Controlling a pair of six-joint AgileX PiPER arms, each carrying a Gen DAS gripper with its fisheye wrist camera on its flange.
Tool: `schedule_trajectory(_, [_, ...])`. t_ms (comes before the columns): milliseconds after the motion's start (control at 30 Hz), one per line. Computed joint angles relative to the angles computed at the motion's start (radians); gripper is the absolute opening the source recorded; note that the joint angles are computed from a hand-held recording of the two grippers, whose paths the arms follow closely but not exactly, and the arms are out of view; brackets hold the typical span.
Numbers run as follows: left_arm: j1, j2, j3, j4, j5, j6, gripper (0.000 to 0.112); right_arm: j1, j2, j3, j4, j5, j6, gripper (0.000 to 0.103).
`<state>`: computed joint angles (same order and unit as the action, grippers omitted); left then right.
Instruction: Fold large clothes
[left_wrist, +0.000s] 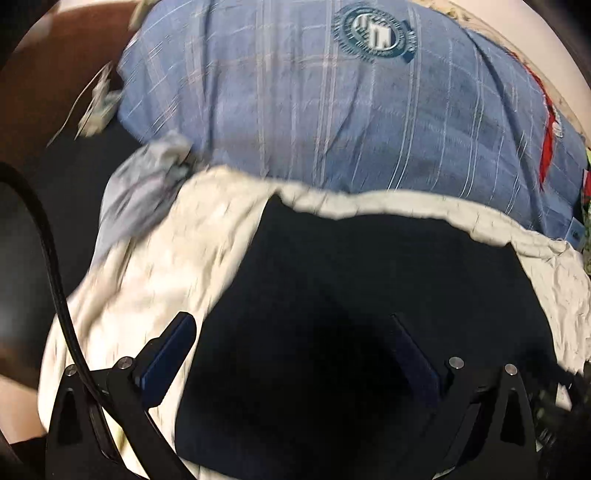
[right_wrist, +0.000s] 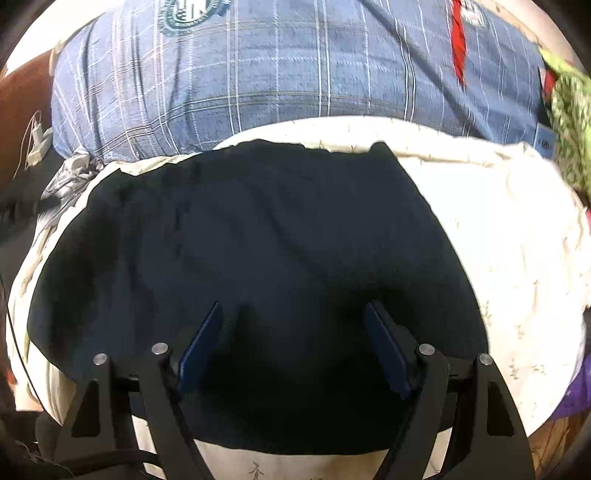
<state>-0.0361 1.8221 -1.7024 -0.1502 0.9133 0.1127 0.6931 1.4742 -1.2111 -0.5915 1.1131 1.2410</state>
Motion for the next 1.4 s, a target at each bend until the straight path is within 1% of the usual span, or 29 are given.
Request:
schedule_trajectory(67, [0.018,-0.050,0.102,-0.040,-0.017,0.021,0.102,0.021,0.009,-0.021,-0.012,0.026,-0.002,0.079])
schedule_trajectory(100, [0.028,-0.064,0.143,-0.069,-0.017,0.044,0.102,0.022,0.010,-0.023,-0.012,0.026,-0.007,0.079])
schedule_trajectory(167, [0.025,-0.066,0.188,-0.076,-0.007,0.058,0.102,0.027,0.019,-0.027,-0.007,0.026,-0.010,0.079])
schedule_trajectory(200, [0.009,-0.058,0.206,-0.036,-0.031,0.042,0.102,0.028,0.024,-0.027,-0.003,0.025,-0.011,0.079])
schedule_trajectory(233, [-0.016,-0.052,0.224,0.032,-0.070,0.011,0.102,0.026,0.031,-0.023,0.001,0.021,-0.012,0.079])
schedule_trajectory(267, [-0.037,-0.048,0.233,0.094,-0.090,-0.025,0.102,0.021,0.041,-0.019,0.004,0.025,-0.016,0.079])
schedule_trajectory(333, [-0.079,-0.025,0.240,0.260,-0.148,-0.127,0.103,0.002,0.069,-0.017,0.010,0.057,-0.037,0.079])
schedule_trajectory(367, [-0.081,-0.010,0.230,0.291,-0.159,-0.152,0.103,-0.009,0.076,-0.002,0.002,0.076,-0.032,0.079])
schedule_trajectory(433, [-0.046,0.007,0.184,0.265,-0.127,-0.168,0.103,-0.036,0.025,0.058,0.003,0.035,-0.011,0.079])
schedule_trajectory(467, [-0.025,-0.005,0.172,0.263,-0.110,-0.192,0.102,-0.045,-0.005,0.077,0.009,0.016,-0.004,0.079])
schedule_trajectory(500, [0.008,-0.044,0.186,0.263,-0.116,-0.223,0.102,-0.042,-0.030,0.081,0.003,0.024,0.009,0.079])
schedule_trajectory(533, [0.035,-0.070,0.197,0.234,-0.118,-0.215,0.102,-0.033,-0.034,0.075,-0.005,0.044,0.014,0.079])
schedule_trajectory(567, [0.078,-0.099,0.209,0.165,-0.114,-0.174,0.102,-0.022,-0.038,0.067,-0.015,0.065,0.018,0.079])
schedule_trajectory(633, [0.192,-0.147,0.230,-0.035,-0.050,-0.059,0.102,-0.009,-0.053,0.070,-0.012,0.064,0.026,0.079])
schedule_trajectory(700, [0.304,-0.175,0.271,-0.230,0.047,0.050,0.102,-0.003,-0.062,0.079,0.005,0.050,0.038,0.079])
schedule_trajectory(733, [0.347,-0.193,0.311,-0.294,0.081,0.092,0.102,0.000,-0.065,0.086,0.010,0.041,0.047,0.079])
schedule_trajectory(800, [0.398,-0.219,0.387,-0.387,0.110,0.170,0.102,0.009,-0.065,0.092,0.020,0.035,0.060,0.079])
schedule_trajectory(867, [0.432,-0.212,0.448,-0.491,0.139,0.236,0.102,0.018,-0.064,0.095,0.029,0.034,0.072,0.079])
schedule_trajectory(933, [0.477,-0.160,0.482,-0.617,0.192,0.284,0.102,0.025,-0.063,0.093,0.035,0.038,0.076,0.079])
schedule_trajectory(1000, [0.502,-0.165,0.532,-0.700,0.157,0.310,0.102,0.034,-0.064,0.090,0.036,0.043,0.078,0.079])
schedule_trajectory(1133, [0.506,-0.133,0.505,-0.791,0.152,0.343,0.102,0.038,-0.068,0.089,0.037,0.048,0.078,0.079])
schedule_trajectory(1300, [0.480,-0.064,0.452,-0.837,0.162,0.284,0.102,0.032,-0.063,0.084,0.043,0.042,0.078,0.079])
schedule_trajectory(1400, [0.470,-0.023,0.404,-0.876,0.208,0.273,0.102,0.032,-0.061,0.081,0.043,0.045,0.079,0.079])
